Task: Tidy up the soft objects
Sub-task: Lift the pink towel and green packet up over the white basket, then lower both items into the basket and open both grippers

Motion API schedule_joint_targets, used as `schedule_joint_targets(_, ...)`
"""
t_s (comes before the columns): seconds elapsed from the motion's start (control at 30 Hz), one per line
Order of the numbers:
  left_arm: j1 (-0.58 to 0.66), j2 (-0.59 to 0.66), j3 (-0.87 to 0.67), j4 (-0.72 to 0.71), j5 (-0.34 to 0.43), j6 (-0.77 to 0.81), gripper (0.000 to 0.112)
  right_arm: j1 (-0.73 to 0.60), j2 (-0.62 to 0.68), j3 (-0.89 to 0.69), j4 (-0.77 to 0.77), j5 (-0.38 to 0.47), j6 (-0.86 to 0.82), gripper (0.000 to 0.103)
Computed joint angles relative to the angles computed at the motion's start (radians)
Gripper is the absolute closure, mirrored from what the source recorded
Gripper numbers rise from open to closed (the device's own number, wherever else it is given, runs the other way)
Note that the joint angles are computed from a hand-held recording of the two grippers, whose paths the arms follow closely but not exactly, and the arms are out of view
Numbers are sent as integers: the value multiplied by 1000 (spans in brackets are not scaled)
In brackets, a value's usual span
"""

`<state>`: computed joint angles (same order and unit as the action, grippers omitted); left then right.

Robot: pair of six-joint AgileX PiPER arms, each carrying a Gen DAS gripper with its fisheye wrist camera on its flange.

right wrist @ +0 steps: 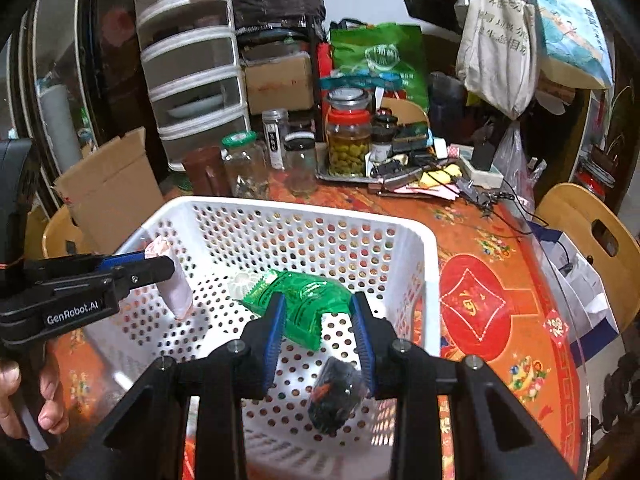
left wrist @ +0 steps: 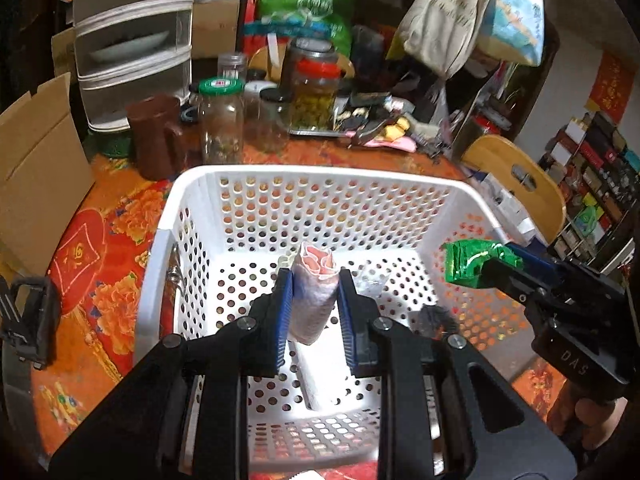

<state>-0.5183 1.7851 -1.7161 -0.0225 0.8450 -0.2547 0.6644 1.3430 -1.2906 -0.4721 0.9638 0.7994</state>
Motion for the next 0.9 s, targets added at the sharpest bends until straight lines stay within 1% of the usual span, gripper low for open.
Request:
schedule_joint_targets(0.17, -11, 96, -108, 31, 62, -18, 92, -47, 71, -37, 43, -16, -44, 71)
schedule_joint_targets(0.27, -23, 110, -108, 56, 54, -31, 92, -57, 82, -27, 57, -37, -50, 71)
schedule_joint_targets(0.33, -21, 114, -105, 52, 48, -32, 92, -67, 90, -27, 76, -44, -64, 69)
schedule_joint_targets(0.37, -18, 114, -100, 48, 42, -34, 91, -71, 91, -27, 84, -47, -69, 65)
schedule_joint_targets(0.4, -14, 107, -87, 44, 29, -37, 87, -73, 92, -26, 88, -53, -73, 63)
schedule_joint_targets(0.43, -10, 99, -75, 33, 16, -32, 77, -75, 89, -21, 91, -62, -75, 62)
schedule_joint_targets(0.47, -9, 91, -64, 34, 9, -33, 69, -78, 83, -13, 98, -74, -81, 59)
schedule_joint_targets(0.5, -14, 80, -51, 53, -2, -48, 52, -79, 77, -7, 101, -79, -83, 57)
schedule_joint_targets(0.53, -22, 59, -27, 84, -24, -68, 43, -76, 73, -5, 96, -79, -78, 55)
schedule_joint_targets(0.6, -33, 23, 11, 105, -55, -78, 39, -71, 58, 1, 88, -84, -65, 44)
schedule_joint_targets(0.7, -42, -23, 49, 93, -71, -67, 34, -54, 26, 14, 70, -92, -40, 32)
schedule_joint_targets(0.83, -87, -134, 164, 179, -120, -125, 28, 10, -27, 33, -5, -60, 33, 29)
schedule_joint_targets(0.9, -98, -188, 220, 194, -141, -151, 27, 41, -57, 48, -34, -50, 65, 26)
